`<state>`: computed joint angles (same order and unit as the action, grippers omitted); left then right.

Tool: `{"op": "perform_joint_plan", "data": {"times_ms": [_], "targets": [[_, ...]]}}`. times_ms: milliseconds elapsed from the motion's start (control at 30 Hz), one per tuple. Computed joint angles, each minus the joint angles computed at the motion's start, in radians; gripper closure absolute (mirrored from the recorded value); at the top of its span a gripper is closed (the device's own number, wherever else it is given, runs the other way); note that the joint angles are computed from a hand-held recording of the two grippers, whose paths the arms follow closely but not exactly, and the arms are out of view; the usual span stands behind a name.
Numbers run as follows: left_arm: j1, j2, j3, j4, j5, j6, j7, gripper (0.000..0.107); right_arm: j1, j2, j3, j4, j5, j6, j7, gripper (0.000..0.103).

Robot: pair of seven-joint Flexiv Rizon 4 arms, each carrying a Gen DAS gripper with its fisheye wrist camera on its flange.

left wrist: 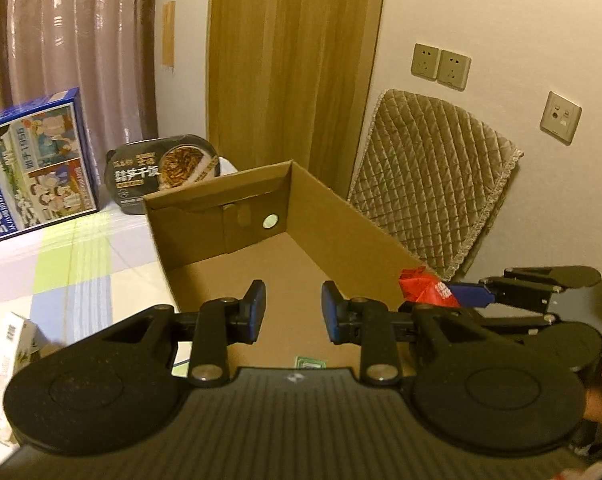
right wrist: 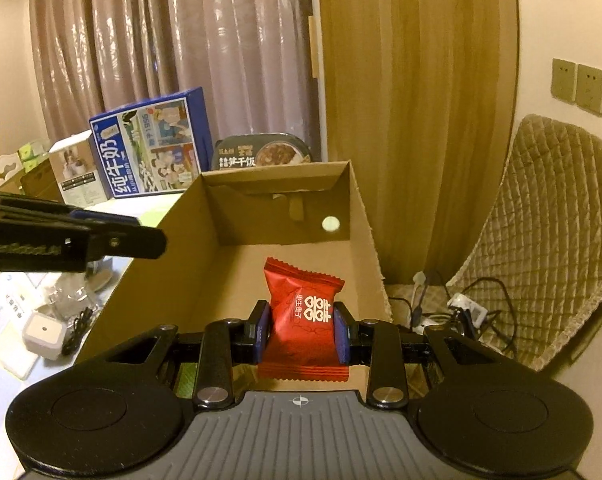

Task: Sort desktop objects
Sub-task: 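Open both tools to drop the green box and red packet into the cardboard box, then return both tools to the table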

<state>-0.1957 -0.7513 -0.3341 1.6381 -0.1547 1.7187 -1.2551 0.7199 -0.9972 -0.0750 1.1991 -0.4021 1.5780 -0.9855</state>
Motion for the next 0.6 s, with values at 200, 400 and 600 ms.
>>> {"op": "perform_joint_plan", "data": {"times_ms": [200, 400, 600], "targets": [[0.029, 0.035, 0.0, 0.062, 0.003, 0.015, -0.015, 0.078, -0.003, -0.029, 0.026, -0.049, -0.005, -0.008, -0.023, 0.05], [0.105, 0.082, -0.05, 0.158, 0.031, 0.069, -0.043, 0.07, 0.089, 0.021, -0.119, 0.061, 0.05, 0.116, 0.039, 0.034], [0.193, 0.167, -0.081, 0.31, 0.095, 0.148, -0.122, 0.052, 0.284, 0.108, -0.303, 0.286, 0.201, 0.259, 0.035, 0.025]]}}
